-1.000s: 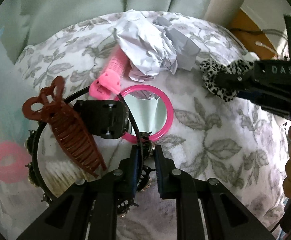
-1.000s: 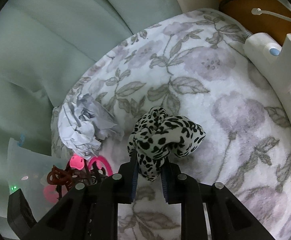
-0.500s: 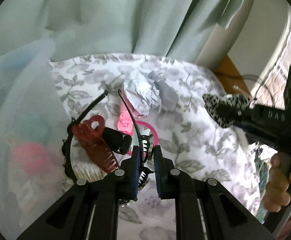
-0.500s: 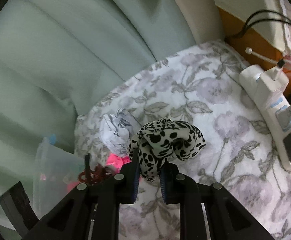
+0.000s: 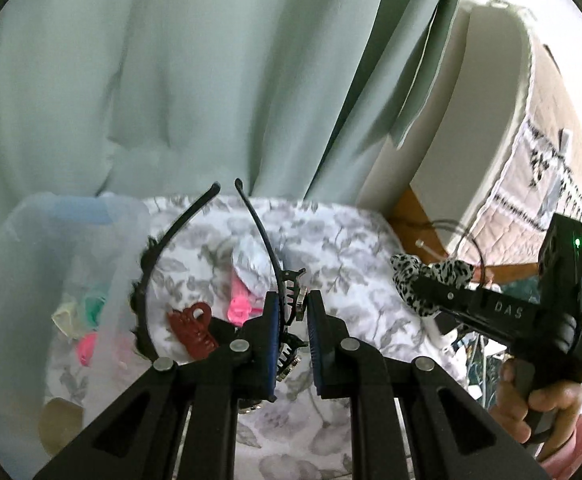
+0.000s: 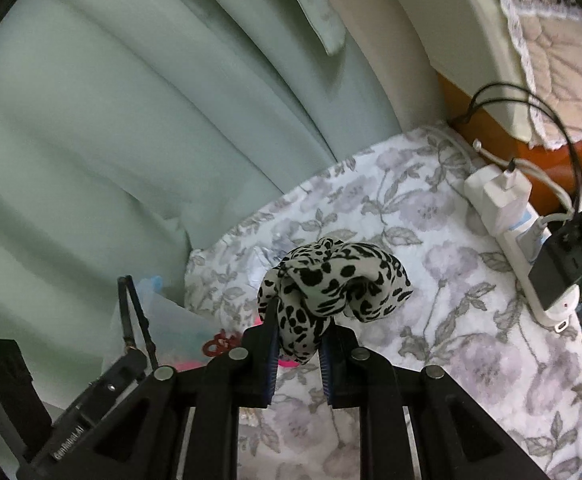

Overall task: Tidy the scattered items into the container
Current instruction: 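Lift and carry the headband with the left tool while the right tool carries the scrunchie to the box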

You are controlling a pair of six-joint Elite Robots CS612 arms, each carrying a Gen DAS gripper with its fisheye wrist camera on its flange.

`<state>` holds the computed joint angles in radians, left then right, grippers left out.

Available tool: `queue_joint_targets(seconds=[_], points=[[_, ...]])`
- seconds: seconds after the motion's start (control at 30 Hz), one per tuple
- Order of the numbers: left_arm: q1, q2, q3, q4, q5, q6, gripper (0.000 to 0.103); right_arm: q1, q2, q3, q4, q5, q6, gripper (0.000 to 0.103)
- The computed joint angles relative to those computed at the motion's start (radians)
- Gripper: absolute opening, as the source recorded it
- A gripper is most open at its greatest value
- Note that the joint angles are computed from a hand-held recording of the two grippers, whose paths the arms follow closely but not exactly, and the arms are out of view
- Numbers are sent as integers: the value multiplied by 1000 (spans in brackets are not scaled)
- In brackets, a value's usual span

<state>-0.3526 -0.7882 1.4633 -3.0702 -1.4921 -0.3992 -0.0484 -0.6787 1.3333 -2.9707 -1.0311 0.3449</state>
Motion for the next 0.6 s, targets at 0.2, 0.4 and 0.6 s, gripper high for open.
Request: queue_joint_targets(seconds=[0.2, 0.4, 0.6], points=[[-9, -29, 34, -55, 11, 17, 14, -3, -40, 58, -109, 12, 14, 19], [-17, -53, 64, -125, 10, 45, 14, -2, -77, 108, -197, 15, 13, 19], [-19, -83, 103, -198, 28, 61, 14, 2, -115, 151, -289, 23, 13, 19]])
